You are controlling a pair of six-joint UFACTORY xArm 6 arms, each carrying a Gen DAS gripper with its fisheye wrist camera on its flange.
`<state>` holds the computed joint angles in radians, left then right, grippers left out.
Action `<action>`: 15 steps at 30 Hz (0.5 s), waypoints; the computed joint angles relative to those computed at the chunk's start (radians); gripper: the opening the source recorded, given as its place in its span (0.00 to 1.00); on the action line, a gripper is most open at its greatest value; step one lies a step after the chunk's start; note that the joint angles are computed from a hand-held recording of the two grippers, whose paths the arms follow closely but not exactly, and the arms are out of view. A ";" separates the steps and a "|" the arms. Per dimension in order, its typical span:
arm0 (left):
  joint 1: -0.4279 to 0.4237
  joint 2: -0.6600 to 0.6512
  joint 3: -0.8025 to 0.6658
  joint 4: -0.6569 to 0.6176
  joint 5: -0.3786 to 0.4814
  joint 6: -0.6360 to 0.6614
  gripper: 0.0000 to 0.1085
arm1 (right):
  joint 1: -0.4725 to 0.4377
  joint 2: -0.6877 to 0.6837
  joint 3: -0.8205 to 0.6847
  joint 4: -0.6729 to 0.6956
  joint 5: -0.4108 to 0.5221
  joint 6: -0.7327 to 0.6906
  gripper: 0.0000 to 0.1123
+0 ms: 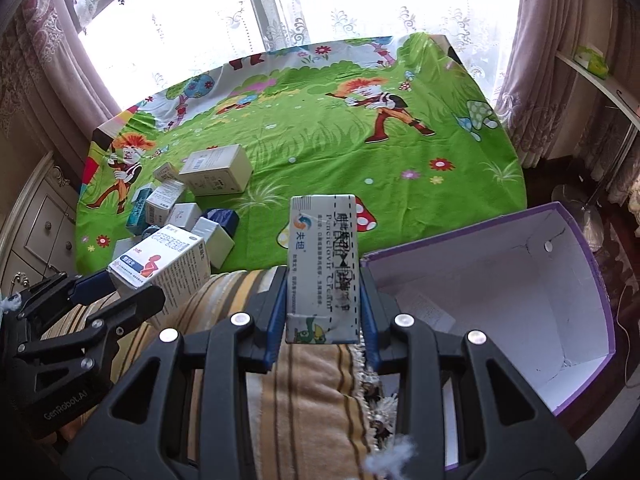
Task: Organize rigid objects
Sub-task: 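Carry both boxes to the purple box and open both tools to release them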
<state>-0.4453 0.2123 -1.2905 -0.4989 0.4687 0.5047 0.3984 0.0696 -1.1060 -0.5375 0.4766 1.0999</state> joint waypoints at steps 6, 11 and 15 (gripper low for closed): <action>-0.054 -0.003 -0.013 -0.080 0.068 0.098 0.42 | -0.031 -0.102 0.118 -0.045 0.033 0.068 0.33; -0.081 0.010 -0.039 -0.139 0.152 0.156 0.42 | -0.059 -0.179 0.206 -0.066 0.053 0.118 0.33; -0.098 0.016 -0.051 -0.174 0.191 0.201 0.42 | -0.079 -0.226 0.256 -0.078 0.070 0.148 0.33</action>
<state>-0.5432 0.2281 -1.3417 -0.6724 0.6600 0.7061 0.3194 -0.1569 -0.8497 -0.6150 0.5464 1.2480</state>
